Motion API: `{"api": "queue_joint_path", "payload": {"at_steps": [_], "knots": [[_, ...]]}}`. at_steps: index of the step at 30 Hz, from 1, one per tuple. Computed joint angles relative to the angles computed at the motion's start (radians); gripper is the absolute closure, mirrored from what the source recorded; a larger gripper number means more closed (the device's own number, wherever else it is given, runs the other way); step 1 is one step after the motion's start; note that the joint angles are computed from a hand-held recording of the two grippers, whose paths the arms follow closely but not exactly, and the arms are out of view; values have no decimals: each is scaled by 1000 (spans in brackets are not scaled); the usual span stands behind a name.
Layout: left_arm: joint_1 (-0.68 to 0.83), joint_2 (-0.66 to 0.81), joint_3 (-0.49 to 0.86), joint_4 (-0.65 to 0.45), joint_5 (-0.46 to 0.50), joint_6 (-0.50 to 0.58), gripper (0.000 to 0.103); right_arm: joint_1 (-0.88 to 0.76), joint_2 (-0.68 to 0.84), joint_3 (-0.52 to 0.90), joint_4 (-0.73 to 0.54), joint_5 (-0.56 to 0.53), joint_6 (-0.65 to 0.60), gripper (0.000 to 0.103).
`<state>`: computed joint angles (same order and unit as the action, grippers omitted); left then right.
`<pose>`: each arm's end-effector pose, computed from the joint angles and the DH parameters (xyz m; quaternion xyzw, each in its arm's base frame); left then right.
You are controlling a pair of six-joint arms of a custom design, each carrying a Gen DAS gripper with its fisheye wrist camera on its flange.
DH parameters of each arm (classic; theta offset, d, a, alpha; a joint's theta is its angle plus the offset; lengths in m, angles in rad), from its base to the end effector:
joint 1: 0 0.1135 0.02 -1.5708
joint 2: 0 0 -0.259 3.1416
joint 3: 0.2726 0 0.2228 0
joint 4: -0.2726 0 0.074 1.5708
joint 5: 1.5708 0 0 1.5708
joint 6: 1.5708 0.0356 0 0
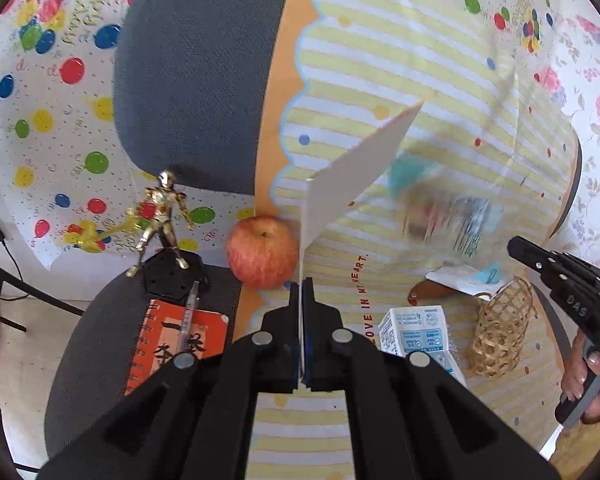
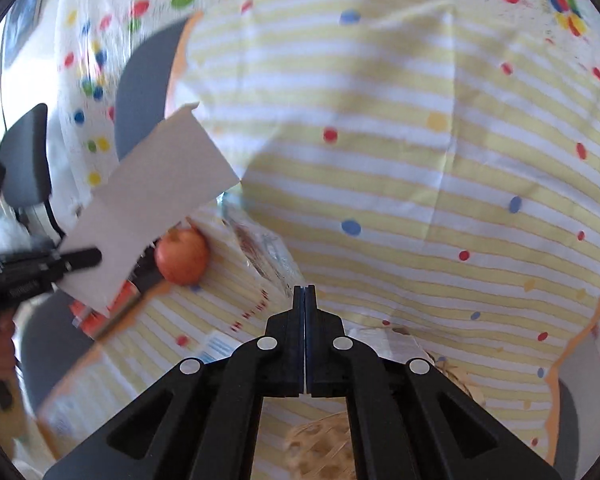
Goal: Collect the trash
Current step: 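Grasp the clear plastic wrapper with the right tool while the left tool lifts the card, then carry the card and wrapper over the bin and open both tools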
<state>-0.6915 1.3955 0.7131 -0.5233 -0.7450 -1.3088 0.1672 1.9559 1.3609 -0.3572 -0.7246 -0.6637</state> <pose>0.1810 -0.1185 0.1862 -0.3412 0.8526 0.0510 0.3925 0.3777 0.0877 0.2009 -0.4582 0.7714 0.2573 0.3589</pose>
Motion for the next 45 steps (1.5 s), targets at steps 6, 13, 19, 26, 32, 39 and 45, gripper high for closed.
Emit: {"api": "queue_joint_path", "payload": {"at_steps": [6, 13, 19, 26, 32, 39, 45], "knots": [[-254, 71, 169, -346, -142, -332, 103, -153, -195, -146, -57, -124, 23, 103], [-471, 292, 356, -431, -176, -512, 103, -425, -325, -291, -182, -239, -161, 103], [-522, 467, 502, -283, -144, -366, 103, -691, -283, -293, -331, -269, -392, 103], [-551, 668, 788, -221, -114, -119, 103, -997, -149, -158, -486, -270, -571, 103], [-546, 828, 1022, -182, -56, 93, 103, -1164, -17, -54, -481, -212, -575, 103], [-551, 981, 1220, -121, -14, 232, 103, -1283, 108, 20, -404, -115, -531, 102], [-551, 1044, 1288, -127, 40, 252, 103, -1289, 207, 76, -340, -44, -454, 102]]}}
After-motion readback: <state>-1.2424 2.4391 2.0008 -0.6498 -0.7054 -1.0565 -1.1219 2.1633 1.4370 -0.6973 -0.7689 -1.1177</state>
